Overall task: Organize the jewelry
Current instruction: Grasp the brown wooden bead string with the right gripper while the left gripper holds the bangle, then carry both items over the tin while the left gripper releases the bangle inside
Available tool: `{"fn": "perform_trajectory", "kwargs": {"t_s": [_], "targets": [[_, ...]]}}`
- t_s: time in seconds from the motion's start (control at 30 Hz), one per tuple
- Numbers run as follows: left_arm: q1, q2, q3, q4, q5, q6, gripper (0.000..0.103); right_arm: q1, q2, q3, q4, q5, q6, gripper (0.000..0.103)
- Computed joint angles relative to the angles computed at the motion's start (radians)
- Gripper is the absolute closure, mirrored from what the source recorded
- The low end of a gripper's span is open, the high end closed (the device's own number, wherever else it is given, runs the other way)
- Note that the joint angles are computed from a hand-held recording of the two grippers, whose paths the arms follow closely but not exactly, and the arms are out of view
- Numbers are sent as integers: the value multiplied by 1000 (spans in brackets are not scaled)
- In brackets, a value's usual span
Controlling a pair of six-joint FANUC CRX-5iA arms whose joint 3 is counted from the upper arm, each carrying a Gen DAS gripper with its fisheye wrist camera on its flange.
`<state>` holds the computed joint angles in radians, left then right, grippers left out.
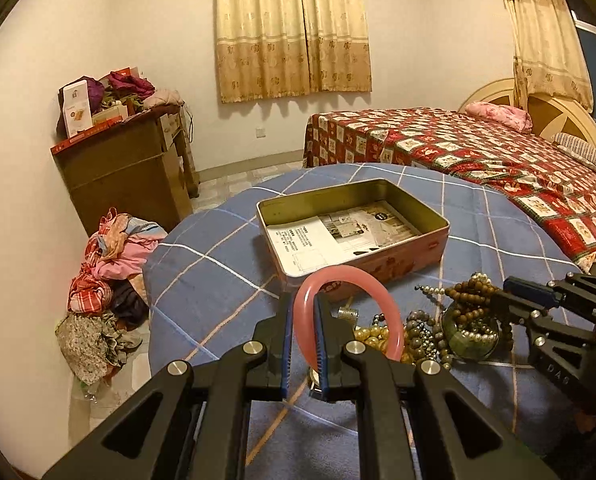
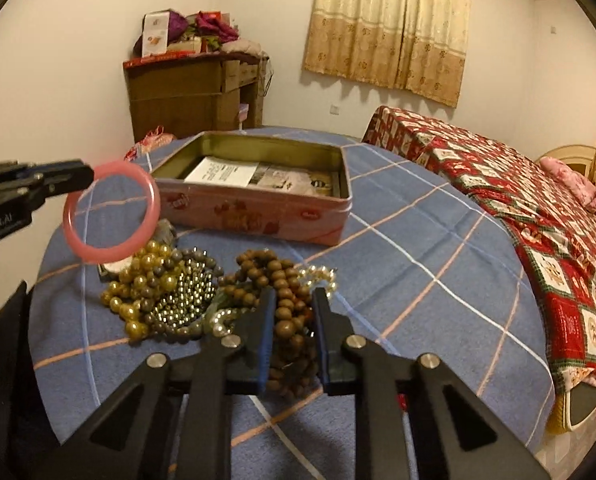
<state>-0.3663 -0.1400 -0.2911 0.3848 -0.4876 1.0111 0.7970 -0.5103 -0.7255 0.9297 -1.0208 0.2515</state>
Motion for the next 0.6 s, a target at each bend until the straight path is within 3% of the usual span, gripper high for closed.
{"fn": "perform_trajectory", "kwargs": {"t_s": [0.33,0.6], "targets": [[4,-4,12,33,19,-25,94,-6,-32,-4,90,6,-47,83],[-15,46,89,-16,36,2,94,-102,12,42,105,48,-14,83]]}}
